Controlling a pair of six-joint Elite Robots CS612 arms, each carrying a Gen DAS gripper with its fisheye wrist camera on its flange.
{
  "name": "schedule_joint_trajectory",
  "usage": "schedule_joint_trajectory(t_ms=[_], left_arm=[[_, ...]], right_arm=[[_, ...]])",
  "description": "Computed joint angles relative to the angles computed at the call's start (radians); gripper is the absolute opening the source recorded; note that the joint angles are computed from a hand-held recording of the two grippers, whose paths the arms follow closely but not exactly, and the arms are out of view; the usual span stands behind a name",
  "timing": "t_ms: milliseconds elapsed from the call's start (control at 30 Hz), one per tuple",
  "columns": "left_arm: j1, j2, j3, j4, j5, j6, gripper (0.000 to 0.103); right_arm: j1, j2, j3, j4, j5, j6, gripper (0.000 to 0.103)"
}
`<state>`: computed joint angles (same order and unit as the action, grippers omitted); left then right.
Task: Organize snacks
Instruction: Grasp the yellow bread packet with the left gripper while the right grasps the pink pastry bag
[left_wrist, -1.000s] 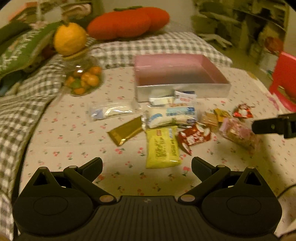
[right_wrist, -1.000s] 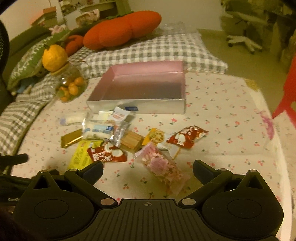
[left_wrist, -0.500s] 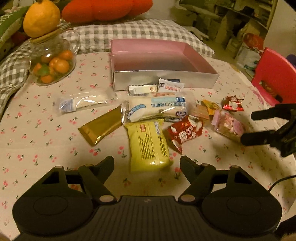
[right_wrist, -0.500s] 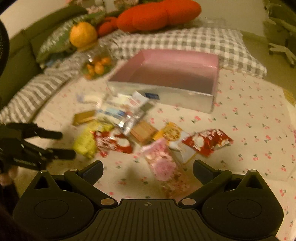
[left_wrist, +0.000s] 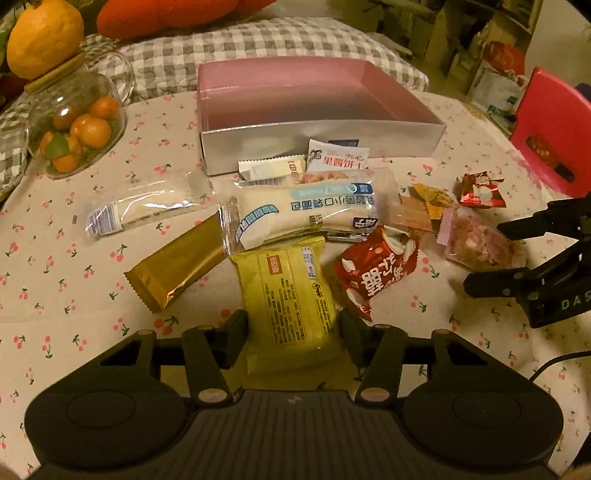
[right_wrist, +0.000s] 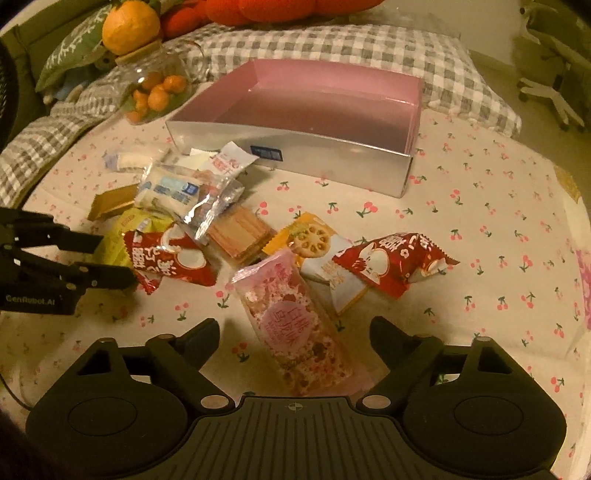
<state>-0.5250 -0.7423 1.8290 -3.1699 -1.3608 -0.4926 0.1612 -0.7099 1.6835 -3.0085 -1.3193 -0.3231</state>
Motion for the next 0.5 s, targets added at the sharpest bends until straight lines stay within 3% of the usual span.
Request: schedule_joint_trajectory(t_ms=[133, 367, 500], left_arm=[[0.002, 0.004, -0.007, 0.008, 0.008, 0.009, 0.051], [-0.008, 0.014, -0.012, -0.004, 0.052, 0.052, 0.051], [-0.007, 0.014, -0.01, -0.012, 0.049, 0.053, 0.05]], right_arm=[[0.011, 0.008, -0.001, -0.02, -0.042, -0.013, 0.077], [0.02, 0.012, 0.004, -0.059, -0.044, -0.005, 0.054], [0.025, 0.01, 0.002, -0.055, -0.055, 0.022, 0.047]])
